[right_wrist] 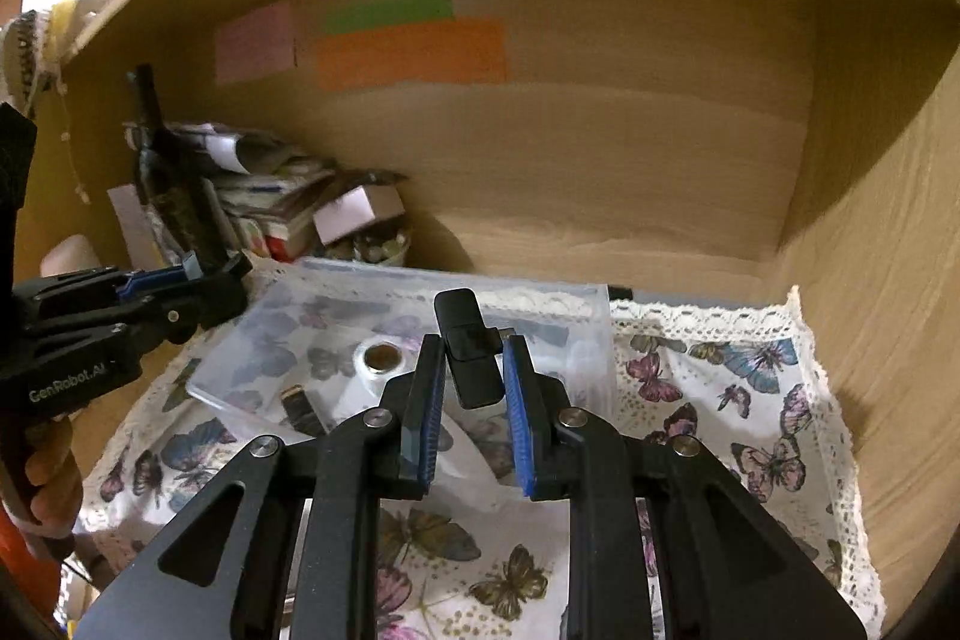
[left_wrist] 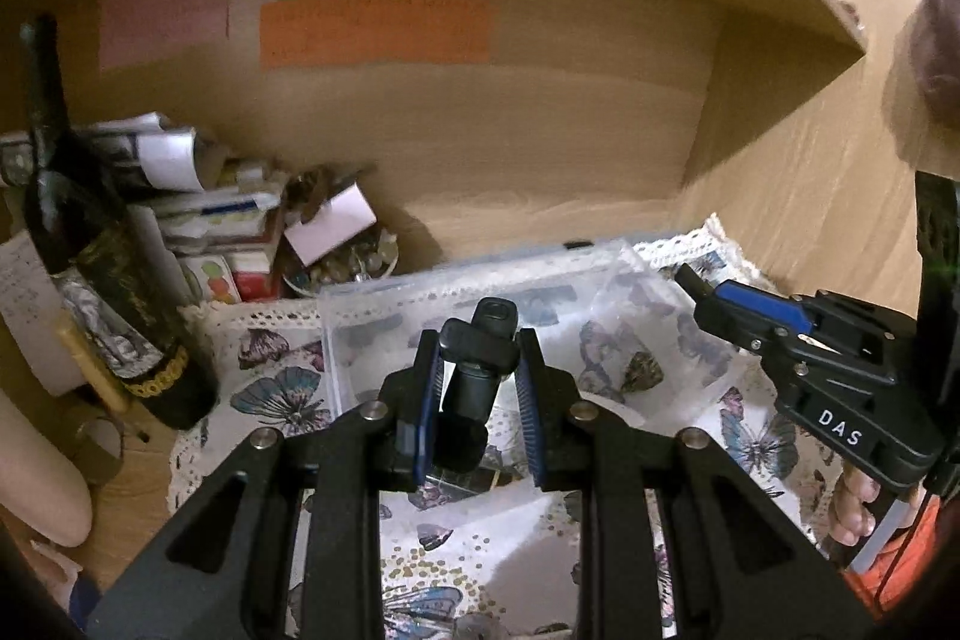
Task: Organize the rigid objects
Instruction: 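Carry both black pieces over the box and open both grippers, then grasp the silver keys with the left gripper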
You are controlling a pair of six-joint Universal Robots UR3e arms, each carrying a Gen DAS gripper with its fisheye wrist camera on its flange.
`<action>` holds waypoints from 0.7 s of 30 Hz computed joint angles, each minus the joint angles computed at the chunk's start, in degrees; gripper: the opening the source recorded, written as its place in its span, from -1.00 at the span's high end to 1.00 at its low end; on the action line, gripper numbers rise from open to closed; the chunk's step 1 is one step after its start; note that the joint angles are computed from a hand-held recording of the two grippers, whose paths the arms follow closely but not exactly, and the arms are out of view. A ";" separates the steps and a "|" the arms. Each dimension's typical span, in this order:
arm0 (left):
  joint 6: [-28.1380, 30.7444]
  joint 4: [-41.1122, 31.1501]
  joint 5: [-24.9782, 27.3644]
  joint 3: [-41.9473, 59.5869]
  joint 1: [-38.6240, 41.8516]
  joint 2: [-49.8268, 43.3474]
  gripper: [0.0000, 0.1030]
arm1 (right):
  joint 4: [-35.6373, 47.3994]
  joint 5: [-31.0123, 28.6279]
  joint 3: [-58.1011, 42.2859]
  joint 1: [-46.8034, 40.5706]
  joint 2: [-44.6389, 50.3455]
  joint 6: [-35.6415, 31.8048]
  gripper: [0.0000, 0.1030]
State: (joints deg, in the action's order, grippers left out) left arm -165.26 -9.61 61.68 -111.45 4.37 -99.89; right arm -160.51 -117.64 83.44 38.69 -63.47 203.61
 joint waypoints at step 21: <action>0.93 -5.24 5.45 10.04 -4.82 -13.11 0.34 | 8.07 7.70 -5.85 -5.58 7.65 1.03 0.64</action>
